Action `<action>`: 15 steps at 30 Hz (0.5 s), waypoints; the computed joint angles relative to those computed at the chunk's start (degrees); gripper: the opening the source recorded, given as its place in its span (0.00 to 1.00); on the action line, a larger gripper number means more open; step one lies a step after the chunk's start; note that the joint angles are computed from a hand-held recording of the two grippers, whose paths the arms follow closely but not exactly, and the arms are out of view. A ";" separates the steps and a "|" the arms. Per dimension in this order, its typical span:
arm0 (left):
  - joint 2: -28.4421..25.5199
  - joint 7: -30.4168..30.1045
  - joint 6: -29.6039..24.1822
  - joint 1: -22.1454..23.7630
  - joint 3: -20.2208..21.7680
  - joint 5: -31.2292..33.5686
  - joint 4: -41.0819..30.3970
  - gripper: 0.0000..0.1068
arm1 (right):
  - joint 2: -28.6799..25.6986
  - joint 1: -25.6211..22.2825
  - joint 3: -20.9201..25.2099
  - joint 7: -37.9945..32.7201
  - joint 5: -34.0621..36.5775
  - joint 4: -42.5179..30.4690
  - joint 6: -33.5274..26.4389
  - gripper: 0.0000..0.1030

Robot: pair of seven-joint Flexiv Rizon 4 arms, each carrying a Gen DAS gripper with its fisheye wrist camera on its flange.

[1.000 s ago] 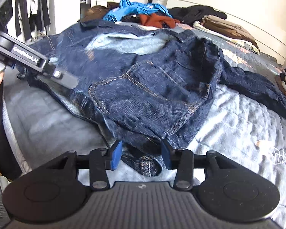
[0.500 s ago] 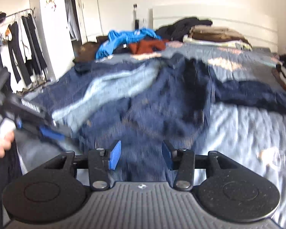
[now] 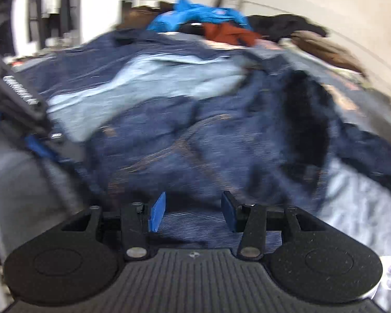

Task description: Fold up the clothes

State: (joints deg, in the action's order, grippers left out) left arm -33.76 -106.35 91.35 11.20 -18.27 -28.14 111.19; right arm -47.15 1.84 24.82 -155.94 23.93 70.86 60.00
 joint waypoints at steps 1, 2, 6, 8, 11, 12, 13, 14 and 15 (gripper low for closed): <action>0.37 0.11 0.17 -0.54 0.78 0.47 0.41 0.21 | 0.11 -1.42 1.49 -1.37 0.47 -0.19 -2.84 0.45; 0.64 0.63 0.65 -0.58 0.93 1.04 0.92 0.20 | 0.51 -2.32 2.26 -2.66 1.09 -0.01 -4.80 0.45; 0.86 1.73 3.41 2.48 -2.40 2.30 3.16 0.15 | 2.16 -3.14 1.78 -5.13 3.13 0.29 -11.80 0.45; 0.72 1.48 2.81 1.78 -1.29 3.18 2.65 0.15 | 2.96 -2.40 0.61 -6.15 4.06 1.21 -11.73 0.45; 0.31 2.61 3.34 -0.92 1.87 5.38 0.91 0.15 | 3.62 -1.42 -0.57 -7.82 4.91 2.49 -10.32 0.45; 0.02 3.75 4.73 -1.58 2.57 6.82 0.35 0.15 | 3.64 -1.27 -0.68 -8.71 5.20 2.82 -9.53 0.45; -0.23 4.91 6.35 -2.14 3.14 8.40 -0.13 0.12 | 3.67 -1.18 -0.71 -9.52 5.46 3.12 -8.78 0.45; -0.29 6.17 9.00 -2.47 3.31 10.38 -0.23 0.11 | 3.76 -1.22 -0.67 -9.98 5.79 3.29 -8.31 0.45; -0.39 7.33 11.50 -2.82 3.60 12.51 -0.47 0.10 | 3.88 -1.29 -0.61 -10.43 6.12 3.48 -7.80 0.45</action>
State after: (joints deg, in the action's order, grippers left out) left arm -34.15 -99.02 102.86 8.39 -14.67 -15.63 110.72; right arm -43.27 0.55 24.20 -166.36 30.05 74.33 52.19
